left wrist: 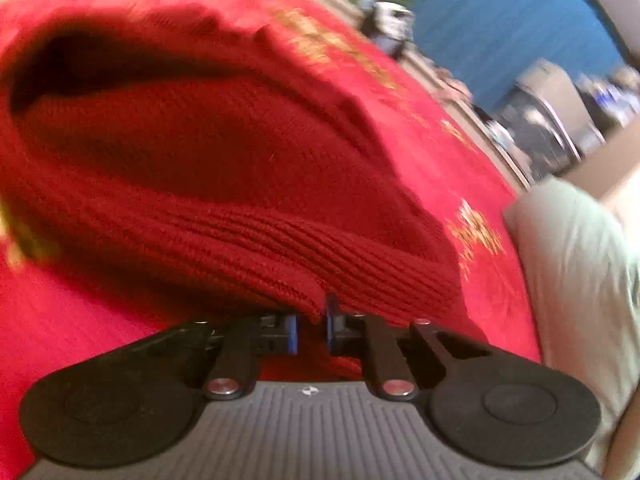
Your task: Fold small clothes
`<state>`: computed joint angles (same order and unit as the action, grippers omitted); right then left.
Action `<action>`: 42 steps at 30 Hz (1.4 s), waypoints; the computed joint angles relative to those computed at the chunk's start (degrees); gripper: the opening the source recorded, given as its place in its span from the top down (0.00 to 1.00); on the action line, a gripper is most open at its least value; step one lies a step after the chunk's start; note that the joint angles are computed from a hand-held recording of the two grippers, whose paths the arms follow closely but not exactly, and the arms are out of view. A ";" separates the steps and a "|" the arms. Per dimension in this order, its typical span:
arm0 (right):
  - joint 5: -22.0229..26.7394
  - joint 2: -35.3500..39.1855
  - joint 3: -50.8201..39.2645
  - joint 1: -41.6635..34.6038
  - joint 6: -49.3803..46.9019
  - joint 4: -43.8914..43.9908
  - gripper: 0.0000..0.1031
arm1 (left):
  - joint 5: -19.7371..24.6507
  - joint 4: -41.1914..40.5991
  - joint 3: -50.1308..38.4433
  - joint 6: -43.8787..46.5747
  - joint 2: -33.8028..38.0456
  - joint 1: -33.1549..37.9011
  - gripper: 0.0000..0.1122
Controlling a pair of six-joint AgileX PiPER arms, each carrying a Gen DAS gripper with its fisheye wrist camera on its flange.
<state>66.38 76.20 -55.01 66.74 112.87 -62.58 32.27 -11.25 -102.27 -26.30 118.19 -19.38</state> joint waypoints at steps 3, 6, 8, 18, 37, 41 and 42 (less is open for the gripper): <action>-0.51 0.10 0.12 -0.33 0.47 0.53 0.37 | -1.31 -7.16 10.53 16.92 -10.15 3.13 0.91; 0.50 0.69 -0.40 0.61 0.47 -0.15 0.37 | 4.37 -14.89 21.53 34.11 -21.73 8.81 0.91; 0.60 0.64 -0.37 1.35 0.79 -0.44 0.37 | 10.14 -16.64 27.92 45.57 -28.83 14.28 0.91; -3.20 1.04 -0.18 1.45 -1.46 -0.16 0.32 | 27.49 -26.68 30.91 87.97 -31.78 59.48 0.91; -39.36 17.67 -5.18 -24.76 -9.88 2.83 0.33 | 24.15 -22.33 33.54 75.48 -29.60 49.62 0.57; -44.02 20.70 -6.18 -28.51 -6.61 -2.04 0.83 | 21.15 -20.03 34.22 72.96 -29.13 47.88 0.67; -44.25 21.57 -6.69 -29.14 -7.36 -1.00 0.92 | 20.18 -19.33 34.54 72.39 -29.16 47.49 0.78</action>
